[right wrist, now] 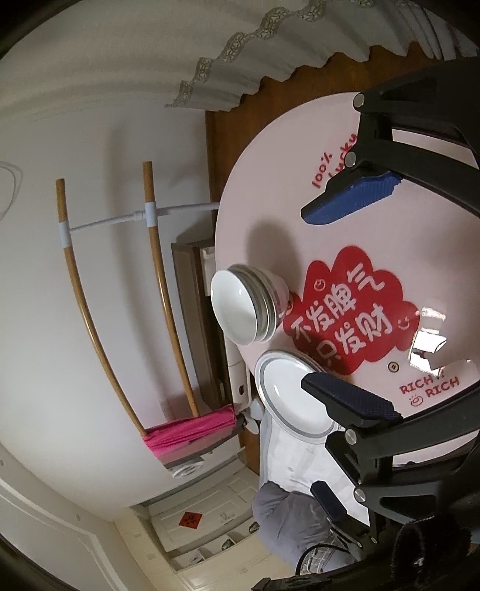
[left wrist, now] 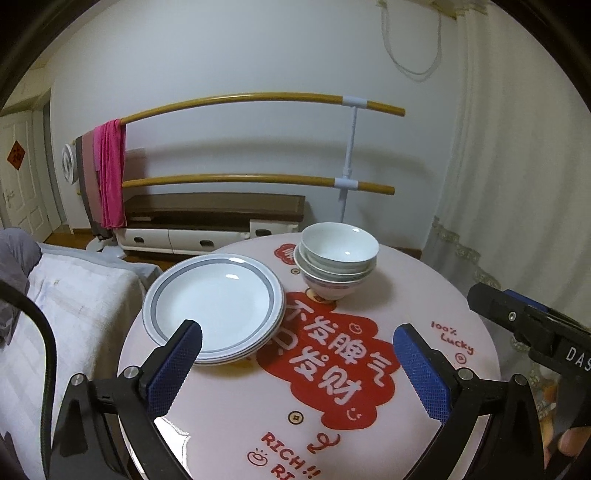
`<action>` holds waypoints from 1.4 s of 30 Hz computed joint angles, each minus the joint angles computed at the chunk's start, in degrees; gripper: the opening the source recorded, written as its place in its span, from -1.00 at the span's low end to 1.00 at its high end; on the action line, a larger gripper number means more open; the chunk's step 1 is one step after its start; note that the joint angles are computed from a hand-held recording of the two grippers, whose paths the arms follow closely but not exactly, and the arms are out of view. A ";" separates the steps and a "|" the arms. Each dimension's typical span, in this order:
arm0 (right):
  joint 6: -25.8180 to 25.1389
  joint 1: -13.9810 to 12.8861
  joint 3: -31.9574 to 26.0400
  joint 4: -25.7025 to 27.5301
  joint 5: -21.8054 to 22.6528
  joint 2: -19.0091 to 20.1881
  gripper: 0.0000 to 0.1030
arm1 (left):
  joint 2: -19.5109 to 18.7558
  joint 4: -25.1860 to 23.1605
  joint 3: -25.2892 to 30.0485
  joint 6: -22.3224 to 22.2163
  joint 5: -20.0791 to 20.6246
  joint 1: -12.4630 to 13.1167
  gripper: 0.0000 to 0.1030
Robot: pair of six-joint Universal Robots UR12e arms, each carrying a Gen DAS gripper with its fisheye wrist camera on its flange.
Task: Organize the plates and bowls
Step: 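Open the right tool and move both tools back from the bowls, then grasp the rim of the nested bowl stack with the right tool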
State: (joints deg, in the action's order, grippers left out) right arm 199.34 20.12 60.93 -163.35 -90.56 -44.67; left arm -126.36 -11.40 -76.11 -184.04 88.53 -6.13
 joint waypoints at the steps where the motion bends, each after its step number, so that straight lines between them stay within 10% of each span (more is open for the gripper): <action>1: -0.02 -0.11 0.17 -0.08 0.06 -0.10 0.63 | -0.07 -0.12 0.13 0.06 -0.15 -0.01 0.98; 24: -0.23 -2.42 -7.81 8.44 2.43 3.16 0.64 | -4.17 -15.64 12.45 4.98 -8.97 0.82 0.98; 42: 2.25 -3.96 -42.59 31.80 8.86 21.62 0.64 | -20.80 -39.57 44.92 4.69 -10.43 2.63 0.98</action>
State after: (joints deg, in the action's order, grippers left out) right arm 201.60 16.16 18.33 -131.55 -81.69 -23.05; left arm -147.17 -50.97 -31.19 -179.35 78.10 -3.49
